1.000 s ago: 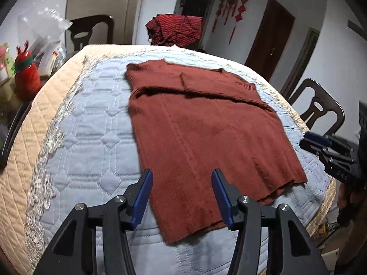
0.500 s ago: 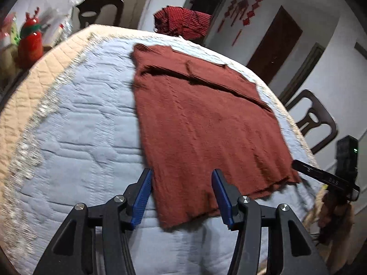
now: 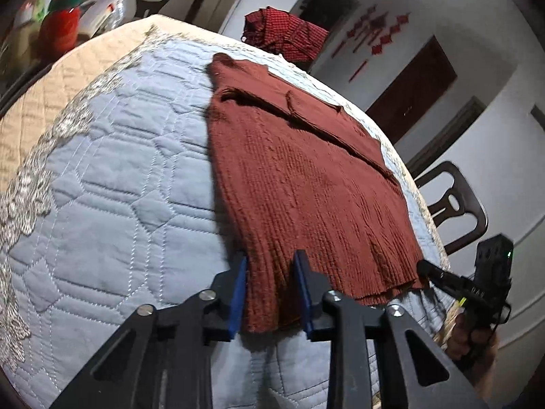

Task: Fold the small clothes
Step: 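Close the right tool on the sweater hem while the left tool grasps it too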

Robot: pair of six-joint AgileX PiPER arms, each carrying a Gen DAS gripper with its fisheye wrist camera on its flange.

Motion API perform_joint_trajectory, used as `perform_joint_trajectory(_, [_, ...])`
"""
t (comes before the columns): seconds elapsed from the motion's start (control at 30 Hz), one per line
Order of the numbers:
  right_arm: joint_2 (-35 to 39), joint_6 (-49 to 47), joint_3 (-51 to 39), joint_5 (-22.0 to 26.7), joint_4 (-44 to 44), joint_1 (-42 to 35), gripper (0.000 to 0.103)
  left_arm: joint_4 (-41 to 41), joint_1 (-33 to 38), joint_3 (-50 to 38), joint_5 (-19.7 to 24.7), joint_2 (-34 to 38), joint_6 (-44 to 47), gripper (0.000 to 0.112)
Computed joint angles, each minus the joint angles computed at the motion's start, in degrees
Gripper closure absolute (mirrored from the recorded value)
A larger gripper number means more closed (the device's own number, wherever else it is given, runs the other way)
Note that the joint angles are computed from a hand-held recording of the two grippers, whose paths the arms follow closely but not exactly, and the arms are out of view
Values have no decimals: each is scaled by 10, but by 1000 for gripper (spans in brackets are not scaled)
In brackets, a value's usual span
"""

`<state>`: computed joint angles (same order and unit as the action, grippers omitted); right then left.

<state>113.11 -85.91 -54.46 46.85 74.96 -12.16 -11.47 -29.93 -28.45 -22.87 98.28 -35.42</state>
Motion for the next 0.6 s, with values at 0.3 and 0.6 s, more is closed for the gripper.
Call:
perform_joint_trajectory(0.3, [-2, -19, 7, -1, 15, -22, 95, -16, 0, 20, -20, -21, 7, 93])
perform_joint_trajectory(0.6, [-1, 2, -5, -3, -8, -54, 95, 27, 23, 35, -24, -15, -33, 94])
